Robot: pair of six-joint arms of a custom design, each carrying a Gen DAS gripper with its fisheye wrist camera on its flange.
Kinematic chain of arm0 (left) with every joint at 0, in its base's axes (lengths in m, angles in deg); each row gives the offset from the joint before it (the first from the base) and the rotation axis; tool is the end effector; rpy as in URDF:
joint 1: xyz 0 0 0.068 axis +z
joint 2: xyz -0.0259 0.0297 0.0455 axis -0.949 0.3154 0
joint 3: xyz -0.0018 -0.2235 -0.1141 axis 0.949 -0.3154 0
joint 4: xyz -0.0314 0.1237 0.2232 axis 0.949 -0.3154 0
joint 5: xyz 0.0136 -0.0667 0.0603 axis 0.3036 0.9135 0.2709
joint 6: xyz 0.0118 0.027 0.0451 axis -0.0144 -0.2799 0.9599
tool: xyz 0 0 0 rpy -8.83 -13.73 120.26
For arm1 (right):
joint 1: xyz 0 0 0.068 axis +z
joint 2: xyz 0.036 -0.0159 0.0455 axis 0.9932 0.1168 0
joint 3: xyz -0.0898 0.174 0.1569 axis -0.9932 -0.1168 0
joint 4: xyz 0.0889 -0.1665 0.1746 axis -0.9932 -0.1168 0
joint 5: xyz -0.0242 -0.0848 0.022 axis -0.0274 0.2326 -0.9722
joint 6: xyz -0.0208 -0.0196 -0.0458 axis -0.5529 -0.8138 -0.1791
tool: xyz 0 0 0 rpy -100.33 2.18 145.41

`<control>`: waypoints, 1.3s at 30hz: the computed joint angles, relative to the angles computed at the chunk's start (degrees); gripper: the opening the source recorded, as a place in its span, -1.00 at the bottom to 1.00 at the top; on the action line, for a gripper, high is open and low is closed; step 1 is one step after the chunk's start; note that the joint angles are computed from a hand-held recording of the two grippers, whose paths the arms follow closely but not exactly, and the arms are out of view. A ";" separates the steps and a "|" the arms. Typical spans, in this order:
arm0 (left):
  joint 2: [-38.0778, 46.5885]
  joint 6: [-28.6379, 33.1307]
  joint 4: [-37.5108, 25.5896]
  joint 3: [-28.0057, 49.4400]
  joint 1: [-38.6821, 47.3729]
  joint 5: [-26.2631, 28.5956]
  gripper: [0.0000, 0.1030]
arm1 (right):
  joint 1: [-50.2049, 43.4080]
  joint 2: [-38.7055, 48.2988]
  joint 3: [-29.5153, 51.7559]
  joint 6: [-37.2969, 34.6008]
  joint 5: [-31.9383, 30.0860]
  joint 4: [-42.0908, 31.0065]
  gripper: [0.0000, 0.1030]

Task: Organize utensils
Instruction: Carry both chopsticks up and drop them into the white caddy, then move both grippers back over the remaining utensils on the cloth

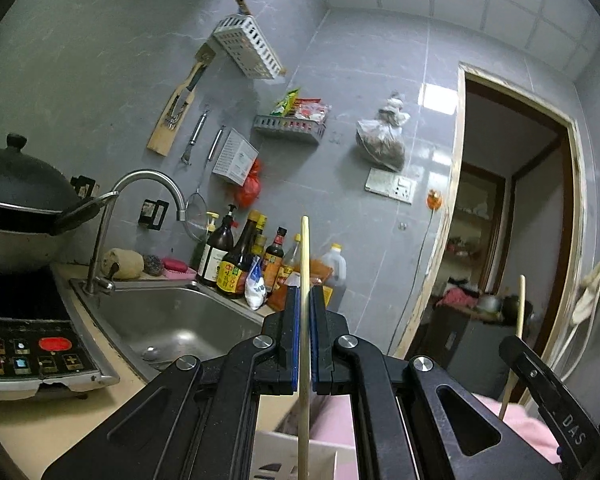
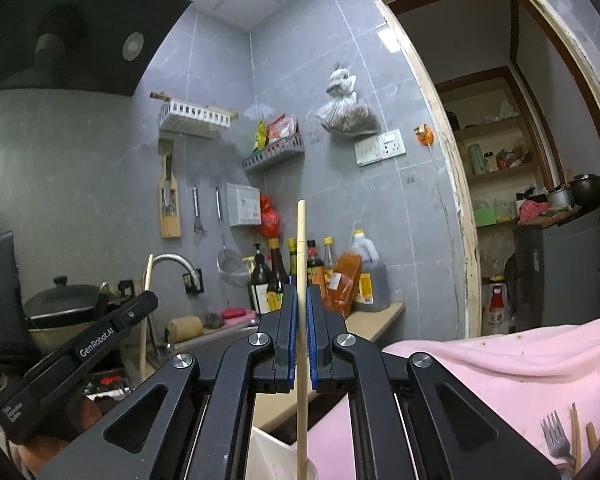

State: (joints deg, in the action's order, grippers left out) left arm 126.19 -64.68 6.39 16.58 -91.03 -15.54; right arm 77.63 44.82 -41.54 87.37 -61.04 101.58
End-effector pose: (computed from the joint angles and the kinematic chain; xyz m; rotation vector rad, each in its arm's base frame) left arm 0.3197 -0.1053 0.1811 -0.1347 1.5333 -0.3658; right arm 0.2930 -0.0163 0.1927 -0.1013 1.5488 0.3193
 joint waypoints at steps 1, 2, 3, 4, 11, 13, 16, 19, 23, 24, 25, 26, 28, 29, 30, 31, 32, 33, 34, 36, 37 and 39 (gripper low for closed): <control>0.01 0.17 -0.15 -0.10 -0.12 0.06 -0.95 | 0.06 0.13 -0.05 -0.28 -0.07 -0.09 -0.94; -0.03 0.24 -0.50 -0.15 -0.21 0.19 -0.95 | 0.09 0.14 -0.23 -0.53 -0.22 -0.15 -0.94; -0.11 0.28 -1.25 -0.05 -0.31 0.33 -0.95 | 0.12 0.07 -0.34 -0.78 -0.39 -0.38 -0.94; -0.09 0.22 -1.56 -0.03 -0.36 0.53 -0.95 | 0.17 -0.06 -0.46 -1.05 -0.37 -0.65 -0.94; -0.95 -0.29 -1.80 -1.52 -0.07 2.64 -0.95 | 0.25 -0.13 -0.37 -2.01 -0.96 -2.29 -0.94; -1.20 -0.20 -1.54 -1.94 -0.05 3.19 -0.94 | 0.47 -0.05 -0.26 -2.40 -0.96 -2.86 -0.93; -1.75 -0.19 -1.80 -2.45 -0.10 3.60 -0.93 | 0.58 0.08 -0.08 -2.63 -1.11 -3.38 -0.91; -2.68 0.02 -2.02 -3.04 -0.13 3.80 -0.88 | 0.44 -0.20 -0.19 -2.72 -1.36 -3.70 -0.89; -4.11 0.15 -2.27 -3.89 -0.10 4.39 -0.77 | 0.41 -0.51 -0.35 -2.49 -1.24 -3.68 -0.83; -4.60 0.08 -2.59 -4.07 -0.10 4.56 -0.72 | 0.32 -0.77 -0.45 -2.40 -1.24 -3.74 -0.79; -5.22 0.04 -2.90 -4.31 -0.12 4.76 -0.67 | 0.30 -1.14 -0.55 -2.18 -1.13 -3.85 -0.76; -5.72 0.02 -3.12 -4.49 -0.19 4.83 -0.65 | 0.14 -1.59 -0.55 -2.02 -1.25 -4.19 -0.64; -7.25 0.07 -3.84 -5.05 -0.34 5.20 -0.50 | -0.32 -3.29 -1.36 -1.75 -1.15 -4.33 -0.53; -7.97 0.09 -4.46 -5.14 -0.48 5.37 -0.45 | -0.86 -4.50 -2.09 -1.73 -1.38 -4.40 -0.52; -8.96 0.02 -4.93 -5.53 -0.68 5.62 -0.36 | -1.18 -5.76 -2.58 -1.95 -1.04 -5.09 -0.51; -9.91 -0.03 -5.36 -5.95 -1.02 5.67 -0.28 | -1.56 -7.04 -3.07 -2.16 -0.66 -5.81 -0.50; -10.85 0.13 -5.89 -6.28 -1.36 5.88 -0.25 | -2.06 -8.09 -3.58 -2.14 -0.62 -6.20 -0.47; -11.57 0.46 -6.30 -6.56 -1.89 5.76 -0.19 | -3.02 -9.67 -4.34 -1.92 -0.66 -6.73 -0.40; -12.35 0.94 -6.95 -6.75 -2.51 5.41 -0.14 | -4.17 -11.36 -5.09 -1.66 -0.72 -7.47 -0.35; -14.05 2.12 -8.22 -7.23 -4.34 4.49 -0.01 | -6.73 -14.28 -6.52 -1.12 -1.50 -8.55 -0.11; -14.71 2.36 -8.44 -7.54 -5.16 4.30 0.09 | -8.49 -16.13 -7.40 -0.85 -2.14 -9.25 -0.08; -15.94 2.71 -9.08 -7.90 -6.80 3.82 0.22 | -11.52 -19.14 -8.42 -1.17 -3.18 -11.22 -0.04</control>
